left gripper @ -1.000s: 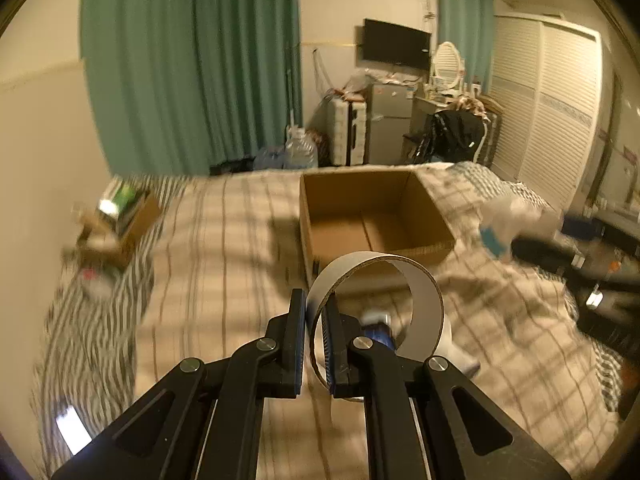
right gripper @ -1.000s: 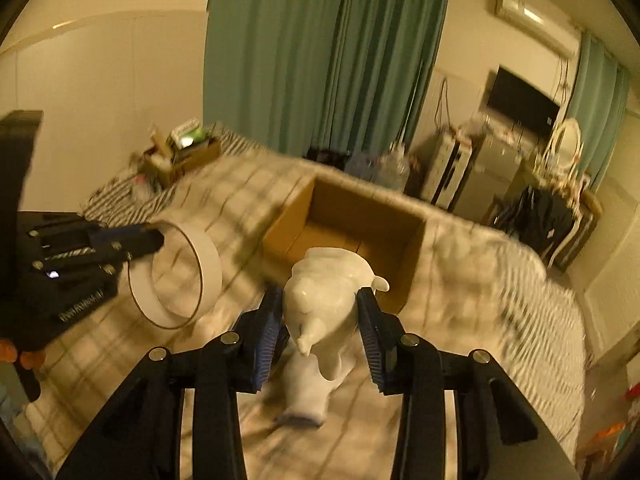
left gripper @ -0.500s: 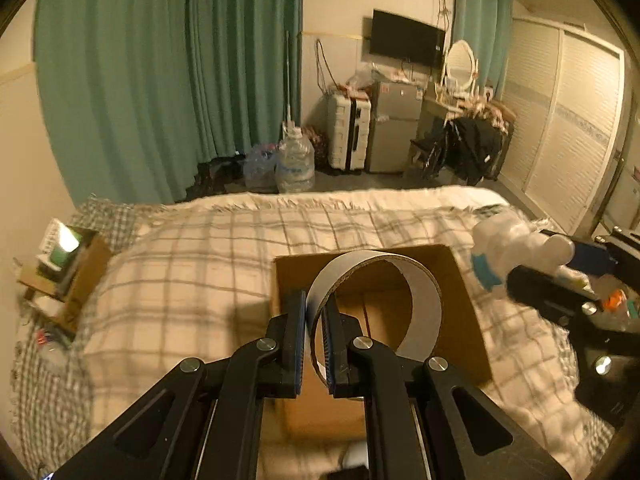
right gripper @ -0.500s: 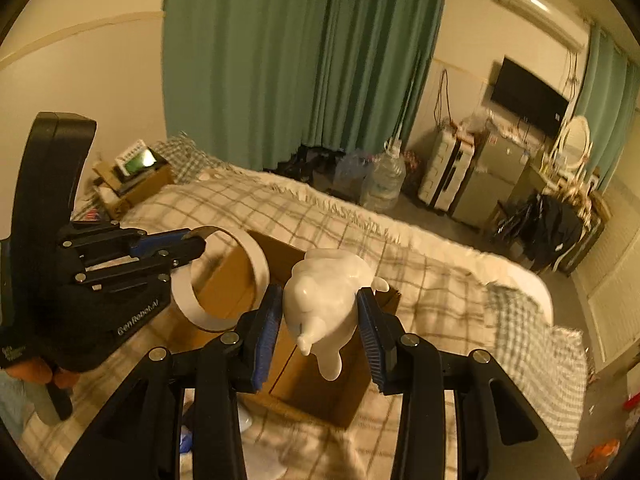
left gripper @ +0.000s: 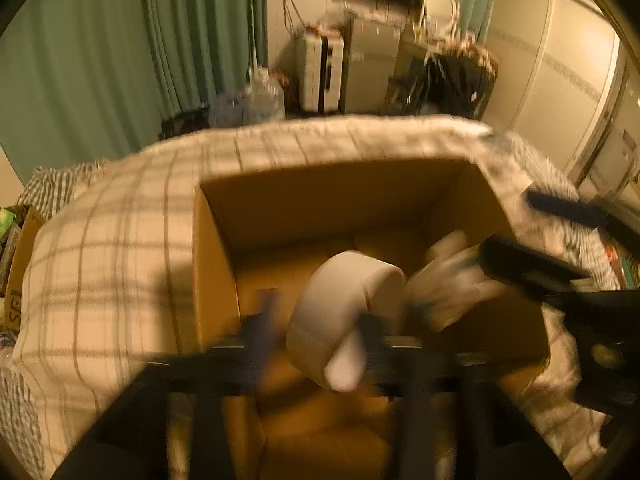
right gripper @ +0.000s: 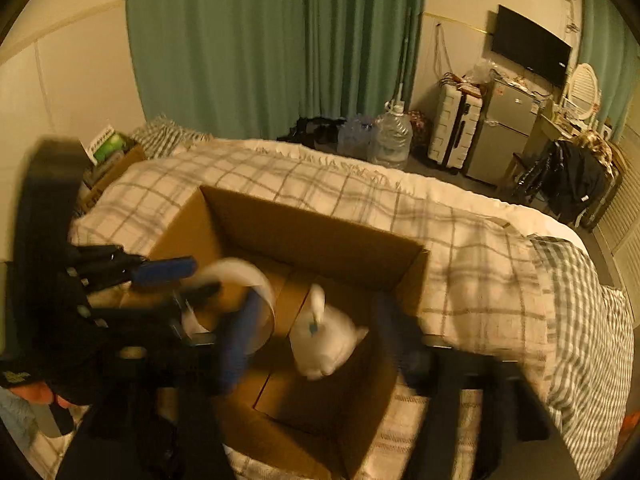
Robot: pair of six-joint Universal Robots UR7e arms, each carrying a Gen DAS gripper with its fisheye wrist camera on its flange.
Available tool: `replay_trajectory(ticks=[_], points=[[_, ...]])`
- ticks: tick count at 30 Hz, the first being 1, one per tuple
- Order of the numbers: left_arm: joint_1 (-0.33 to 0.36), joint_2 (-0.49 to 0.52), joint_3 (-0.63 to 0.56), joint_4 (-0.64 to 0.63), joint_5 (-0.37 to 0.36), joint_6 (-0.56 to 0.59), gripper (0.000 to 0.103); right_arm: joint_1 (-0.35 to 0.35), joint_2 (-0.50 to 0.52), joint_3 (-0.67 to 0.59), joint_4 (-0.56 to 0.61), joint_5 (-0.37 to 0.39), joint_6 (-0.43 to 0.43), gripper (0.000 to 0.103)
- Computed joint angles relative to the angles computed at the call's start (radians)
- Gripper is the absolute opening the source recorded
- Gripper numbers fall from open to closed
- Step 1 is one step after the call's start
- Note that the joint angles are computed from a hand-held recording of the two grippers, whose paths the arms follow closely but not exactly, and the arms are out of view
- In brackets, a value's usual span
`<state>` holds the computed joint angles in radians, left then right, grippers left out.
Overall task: Organize objects
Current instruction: 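Grasp the white cloth with the left gripper while the right gripper reaches the white sock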
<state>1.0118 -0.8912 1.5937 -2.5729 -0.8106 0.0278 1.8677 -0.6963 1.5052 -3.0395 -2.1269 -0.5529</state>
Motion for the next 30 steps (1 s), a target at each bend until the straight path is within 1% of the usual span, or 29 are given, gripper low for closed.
replay_trajectory(ticks=[1,2,3,6,7,9,13,15,17,20,21,25,27,29,30], points=[[-0.003,-0.01,0.01,0.003,-0.008,-0.001,0.077,0.007,-0.013,0.015,-0.017,-0.007,0.005,0.072],[-0.013,-0.023,0.04,-0.036,0.007,0.005,0.077,0.014,-0.03,0.031,-0.028,-0.011,0.007,0.073],[-0.021,-0.032,0.064,-0.074,0.025,0.015,0.08,0.021,-0.045,0.044,-0.034,-0.016,0.01,0.073],[-0.049,-0.082,0.121,-0.091,0.036,0.004,0.085,0.062,-0.09,0.088,-0.065,-0.075,0.016,0.078],[-0.062,-0.108,0.148,-0.102,0.035,-0.002,0.091,0.077,-0.109,0.109,-0.082,-0.094,0.009,0.079],[-0.092,-0.157,0.194,-0.116,0.051,-0.016,0.096,0.109,-0.156,0.162,-0.112,-0.123,-0.002,0.082],[-0.152,-0.266,0.286,-0.115,0.066,-0.062,0.096,0.176,-0.24,0.261,-0.14,-0.193,-0.002,0.084],[-0.187,-0.324,0.34,-0.114,0.089,-0.095,0.096,0.203,-0.267,0.312,-0.179,-0.219,-0.022,0.084],[-0.213,-0.371,0.383,-0.109,0.092,-0.122,0.096,0.236,-0.285,0.361,-0.233,-0.246,-0.051,0.084],[-0.248,-0.436,0.446,-0.085,0.113,-0.186,0.096,0.273,-0.311,0.428,-0.261,-0.249,-0.043,0.085],[-0.266,-0.462,0.482,-0.079,0.138,-0.218,0.096,0.281,-0.316,0.447,-0.268,-0.245,-0.036,0.085],[-0.306,-0.511,0.589,-0.09,0.213,-0.266,0.096,0.292,-0.298,0.512,-0.337,-0.24,-0.01,0.085],[-0.317,-0.524,0.655,-0.111,0.248,-0.302,0.096,0.285,-0.269,0.544,-0.391,-0.25,0.014,0.085],[-0.323,-0.533,0.71,-0.118,0.273,-0.359,0.096,0.258,-0.235,0.583,-0.478,-0.218,0.04,0.085],[-0.315,-0.534,0.738,-0.109,0.274,-0.408,0.096,0.241,-0.219,0.593,-0.493,-0.204,0.059,0.085]])
